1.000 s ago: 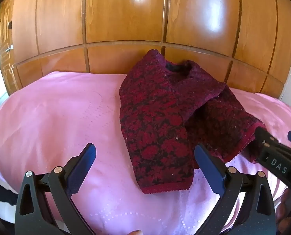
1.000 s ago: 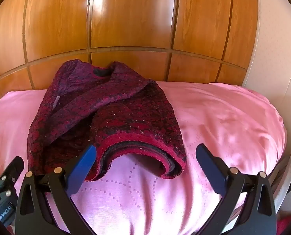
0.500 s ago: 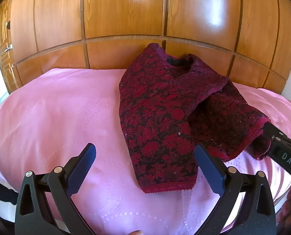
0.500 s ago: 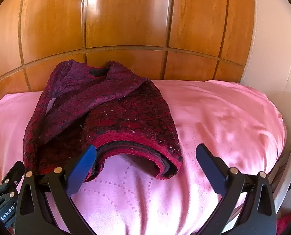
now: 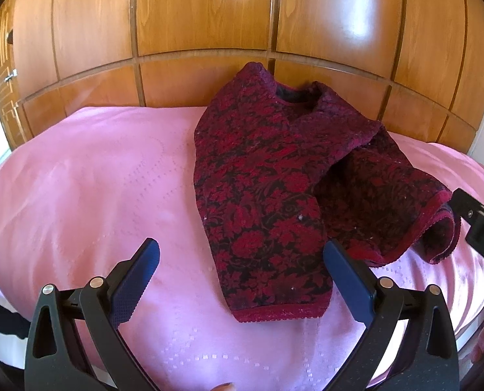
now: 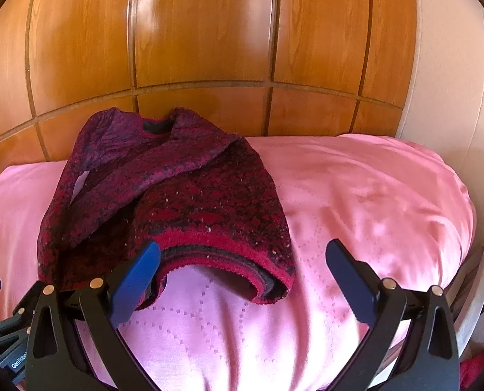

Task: Fold small clothes
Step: 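Move both grippers toward the crumpled red sweater on the bed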

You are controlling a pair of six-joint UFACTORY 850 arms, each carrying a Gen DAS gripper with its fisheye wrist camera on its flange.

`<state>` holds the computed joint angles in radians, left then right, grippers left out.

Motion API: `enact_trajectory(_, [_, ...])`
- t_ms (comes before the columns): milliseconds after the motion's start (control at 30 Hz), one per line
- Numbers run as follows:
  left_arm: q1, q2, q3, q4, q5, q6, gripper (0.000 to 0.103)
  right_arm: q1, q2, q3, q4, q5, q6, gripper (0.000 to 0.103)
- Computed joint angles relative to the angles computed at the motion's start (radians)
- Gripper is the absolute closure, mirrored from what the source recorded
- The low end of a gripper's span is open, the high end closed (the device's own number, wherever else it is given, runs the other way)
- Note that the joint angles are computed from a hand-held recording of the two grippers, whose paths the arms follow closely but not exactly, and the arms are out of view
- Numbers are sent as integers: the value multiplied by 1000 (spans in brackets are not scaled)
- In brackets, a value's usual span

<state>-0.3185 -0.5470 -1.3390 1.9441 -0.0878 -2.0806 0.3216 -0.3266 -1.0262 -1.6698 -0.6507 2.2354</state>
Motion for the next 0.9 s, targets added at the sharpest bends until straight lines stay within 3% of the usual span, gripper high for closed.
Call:
enact_trajectory(133, [0,2,4,29,1,-29,4,-4,6,5,-19,4,18,2])
enact_trajectory(600, [-3,-6,-14,-219,17,229,4,-8,18,16,-44,13,51,2])
enact_trajectory(733, [-7,-10,-21,-207,12,222,4,-12,17,15,-44,17,54,2])
enact_trajectory(900, [-12,-21,-42,-367,12,390,4,-17,21,16,-49,21,61,2])
